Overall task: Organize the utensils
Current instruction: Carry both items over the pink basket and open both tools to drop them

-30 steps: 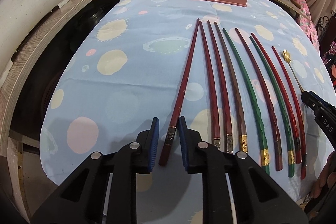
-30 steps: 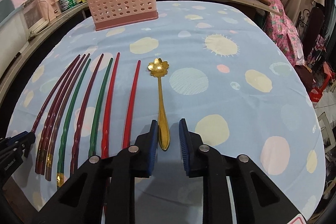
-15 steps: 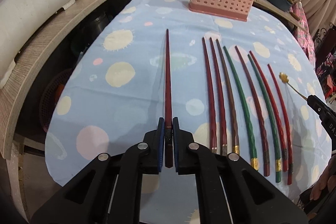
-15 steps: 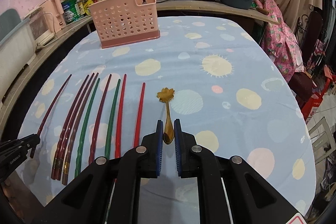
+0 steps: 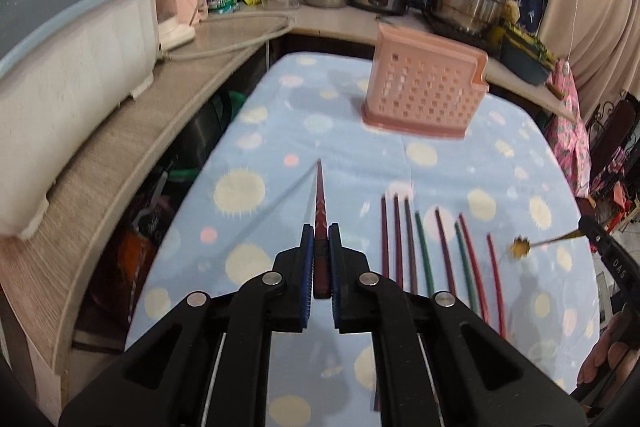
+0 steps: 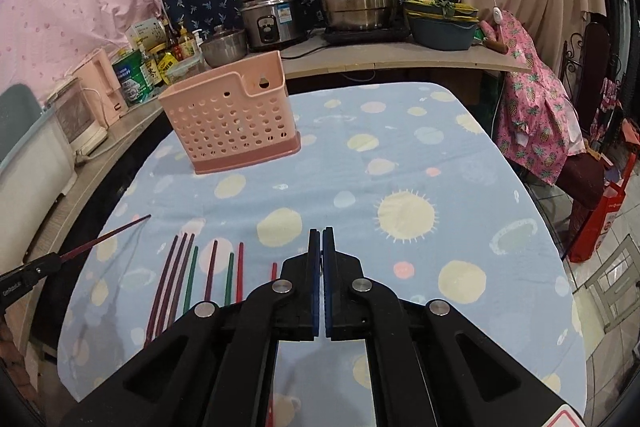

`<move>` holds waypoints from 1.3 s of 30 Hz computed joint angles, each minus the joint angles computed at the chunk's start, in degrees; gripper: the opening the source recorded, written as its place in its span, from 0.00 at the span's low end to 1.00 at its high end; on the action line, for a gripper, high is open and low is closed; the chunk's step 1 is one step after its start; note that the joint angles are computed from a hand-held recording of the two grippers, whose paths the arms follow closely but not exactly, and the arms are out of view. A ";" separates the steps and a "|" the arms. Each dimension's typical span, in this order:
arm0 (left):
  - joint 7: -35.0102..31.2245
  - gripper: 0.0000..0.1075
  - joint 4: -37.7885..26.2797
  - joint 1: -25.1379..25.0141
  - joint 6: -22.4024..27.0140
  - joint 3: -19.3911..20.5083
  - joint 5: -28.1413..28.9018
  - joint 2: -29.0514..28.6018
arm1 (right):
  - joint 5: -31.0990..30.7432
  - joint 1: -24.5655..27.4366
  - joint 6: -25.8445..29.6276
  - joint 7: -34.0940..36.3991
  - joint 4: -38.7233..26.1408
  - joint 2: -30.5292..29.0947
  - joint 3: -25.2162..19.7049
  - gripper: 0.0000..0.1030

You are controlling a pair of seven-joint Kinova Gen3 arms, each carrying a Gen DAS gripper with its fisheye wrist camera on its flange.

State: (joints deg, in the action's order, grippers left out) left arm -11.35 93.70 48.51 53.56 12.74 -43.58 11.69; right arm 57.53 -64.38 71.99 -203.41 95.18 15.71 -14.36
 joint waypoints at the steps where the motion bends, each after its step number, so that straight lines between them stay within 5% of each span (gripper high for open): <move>1: -0.53 0.07 -1.00 -0.33 0.07 -0.27 -0.49 -0.13 | 0.41 0.44 -0.32 0.75 -0.36 -0.14 0.24 0.02; 8: -5.09 0.07 -9.78 -2.89 -0.24 -1.85 -2.49 0.44 | 3.82 4.65 -4.51 5.92 -3.62 -1.18 1.80 0.02; 22: -9.48 0.06 -31.86 -0.09 -2.58 -8.82 -9.62 8.25 | 6.50 11.88 -13.85 18.35 -17.83 3.56 8.36 0.02; 30: -14.60 0.06 -42.13 -0.33 -5.37 -13.00 -4.26 16.08 | -0.91 14.32 -18.98 25.35 -23.35 7.59 12.25 0.02; 39: -19.24 0.07 -45.93 -0.58 -6.42 -17.04 3.69 21.87 | -6.67 14.57 -22.18 28.78 -23.60 10.63 15.65 0.02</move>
State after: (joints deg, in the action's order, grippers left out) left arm -30.59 47.77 47.92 47.14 -4.29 -39.89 33.55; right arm 50.85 -49.81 49.81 -174.63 71.58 26.34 1.30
